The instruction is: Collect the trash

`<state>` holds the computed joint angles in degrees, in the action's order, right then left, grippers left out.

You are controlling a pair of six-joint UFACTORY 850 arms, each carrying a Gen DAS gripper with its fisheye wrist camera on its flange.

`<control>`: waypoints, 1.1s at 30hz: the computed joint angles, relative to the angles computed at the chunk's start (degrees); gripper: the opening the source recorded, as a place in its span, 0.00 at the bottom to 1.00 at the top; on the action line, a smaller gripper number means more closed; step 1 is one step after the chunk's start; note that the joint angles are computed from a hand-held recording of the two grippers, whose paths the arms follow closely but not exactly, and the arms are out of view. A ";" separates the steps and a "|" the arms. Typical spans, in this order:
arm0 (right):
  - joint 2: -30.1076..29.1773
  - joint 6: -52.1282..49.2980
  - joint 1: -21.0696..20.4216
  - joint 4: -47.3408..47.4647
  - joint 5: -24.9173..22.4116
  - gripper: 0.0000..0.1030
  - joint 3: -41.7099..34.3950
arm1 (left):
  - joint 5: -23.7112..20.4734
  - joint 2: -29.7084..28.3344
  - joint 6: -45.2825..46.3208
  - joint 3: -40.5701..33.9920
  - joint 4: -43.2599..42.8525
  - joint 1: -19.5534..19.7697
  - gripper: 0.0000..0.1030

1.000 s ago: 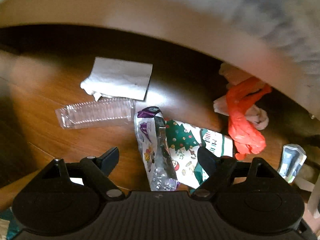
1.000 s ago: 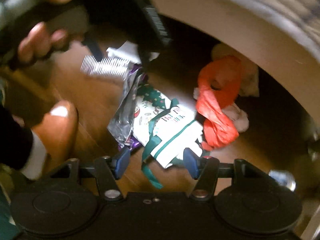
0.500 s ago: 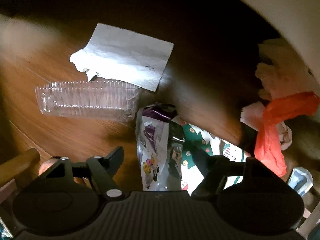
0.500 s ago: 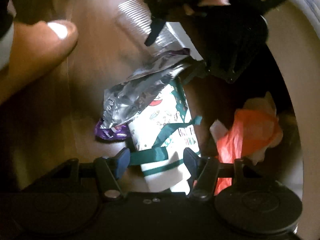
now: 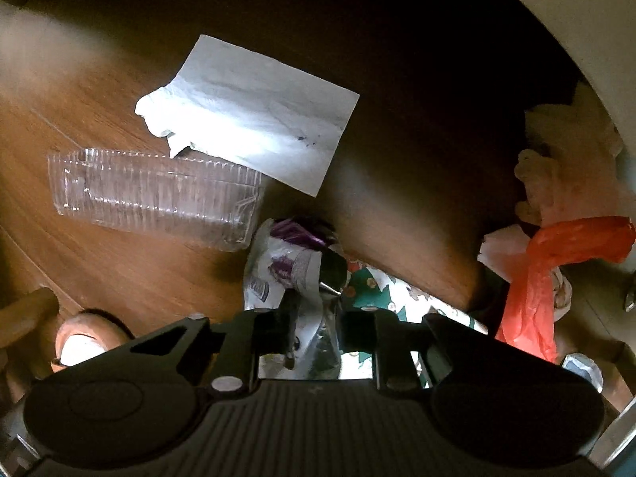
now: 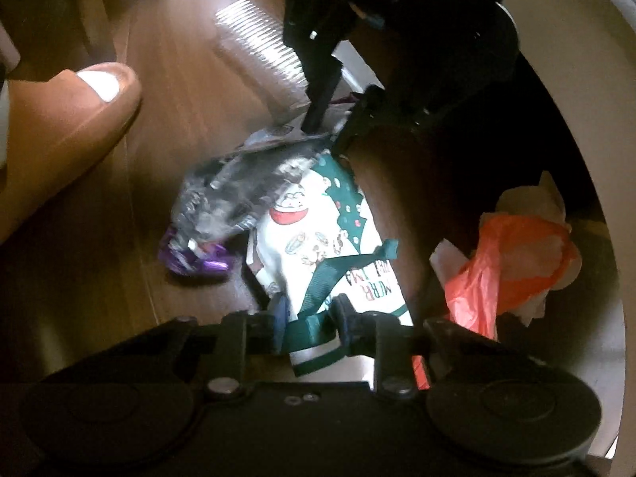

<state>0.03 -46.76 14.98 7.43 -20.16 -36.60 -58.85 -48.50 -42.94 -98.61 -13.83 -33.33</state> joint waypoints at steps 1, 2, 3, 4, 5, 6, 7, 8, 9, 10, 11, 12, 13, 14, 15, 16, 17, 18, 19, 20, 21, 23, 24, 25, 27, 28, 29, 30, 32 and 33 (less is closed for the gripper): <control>0.36 -0.46 -0.24 0.56 0.21 0.16 0.05 | -0.26 0.04 0.05 -0.07 0.21 -0.06 0.16; 0.51 -0.75 -0.36 1.10 0.15 0.14 -0.09 | -0.42 0.08 0.25 -0.12 0.33 -0.09 0.15; 0.85 -1.12 -0.66 1.81 -0.50 0.13 -0.39 | -0.62 0.16 0.39 -0.13 0.49 -0.11 0.14; 1.17 -1.12 -0.92 2.18 -1.24 0.12 -0.79 | -1.00 0.31 0.33 -0.18 0.75 -0.15 0.12; 1.48 -0.78 -1.17 2.34 -2.07 0.11 -1.18 | -1.35 0.50 0.25 -0.24 0.92 -0.16 0.11; 1.75 0.33 -1.39 2.06 -3.26 0.11 -1.73 | -1.70 0.69 0.12 -0.38 1.14 -0.20 0.10; 2.10 2.06 -1.55 1.50 -4.28 0.10 -2.23 | -2.24 0.85 0.03 -0.65 1.48 -0.25 0.09; 2.48 3.59 -1.77 1.20 -5.37 0.10 -2.75 | -2.75 1.05 0.01 -1.01 1.81 -0.34 0.09; 2.80 5.37 -2.00 0.80 -6.69 0.10 -3.32 | -3.35 1.13 -0.07 -1.59 2.14 -0.46 0.08; 3.13 7.51 -2.28 0.25 -8.21 0.10 -3.96 | -3.86 1.29 -0.26 -2.06 2.51 -0.59 0.07; 3.46 9.18 -2.52 -0.26 -9.40 0.10 -4.44 | -4.16 1.53 -0.32 -2.50 2.70 -0.77 0.06; 3.91 10.98 -2.69 -0.97 -10.53 0.10 -4.84 | -4.35 1.85 -0.10 -2.91 3.15 -1.06 0.05; 4.37 12.72 -2.99 -1.54 -11.73 0.10 -5.31 | -4.70 2.11 -0.06 -3.33 3.81 -1.41 0.05; 4.95 14.07 -3.50 -1.63 -12.96 0.10 -5.66 | -5.08 2.47 -0.15 -3.60 4.25 -1.64 0.05; 5.49 15.54 -3.99 -1.66 -14.25 0.10 -6.26 | -5.33 2.98 -0.31 -3.67 4.33 -1.81 0.05; 5.93 17.05 -4.25 -1.82 -15.28 0.10 -6.81 | -5.71 3.43 -0.55 -3.78 4.56 -1.92 0.04; 6.45 18.54 -4.59 -1.98 -16.33 0.10 -7.34 | -6.05 3.97 -0.93 -3.88 4.96 -2.10 0.04; 7.05 19.84 -5.13 -1.93 -17.48 0.10 -7.92 | -6.21 4.64 -1.03 -3.76 5.14 -2.20 0.04; 7.78 21.44 -5.67 -1.88 -18.81 0.10 -8.60 | -6.27 5.38 -1.08 -3.55 5.36 -2.31 0.04; 8.32 22.58 -6.24 -1.71 -20.05 0.10 -9.31 | -6.36 6.12 -1.19 -3.44 5.62 -2.48 0.04; 8.93 24.01 -6.86 -1.57 -21.24 0.10 -9.88 | -6.52 6.88 -1.36 -3.36 5.75 -2.62 0.04; 10.35 27.09 -7.90 -1.00 -23.93 0.10 -11.04 | -6.57 8.65 -1.73 -3.13 5.65 -3.01 0.04; 10.94 28.64 -8.16 -0.95 -24.94 0.10 -11.67 | -6.37 9.63 -1.62 -3.02 5.90 -3.38 0.04; 11.89 30.07 -8.60 -0.62 -25.98 0.10 -12.21 | -6.51 10.41 -1.44 -3.15 6.48 -3.80 0.04; 13.92 32.69 -9.46 0.04 -27.73 0.10 -13.06 | -6.53 12.15 -1.39 -3.13 6.78 -4.46 0.04; 15.00 33.29 -10.30 1.00 -28.55 0.10 -13.47 | -6.31 13.21 -1.55 -2.64 6.81 -4.67 0.04; 16.01 33.84 -11.10 1.88 -29.15 0.10 -13.75 | -6.04 14.42 -1.70 -2.08 6.90 -4.86 0.03; 17.14 34.63 -11.83 2.43 -29.83 0.10 -14.09 | -5.81 15.52 -1.81 -1.60 6.99 -5.01 0.03; 19.42 36.20 -13.57 3.81 -31.01 0.10 -14.65 | -5.91 17.69 -2.06 -0.89 7.85 -5.38 0.03; 20.52 36.69 -14.81 5.12 -31.65 0.10 -14.94 | -5.82 18.60 -2.09 -0.60 7.93 -5.48 0.03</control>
<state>20.55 -10.07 0.17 12.54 -51.81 -51.54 -64.67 -29.89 -45.02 -99.20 -5.90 -38.81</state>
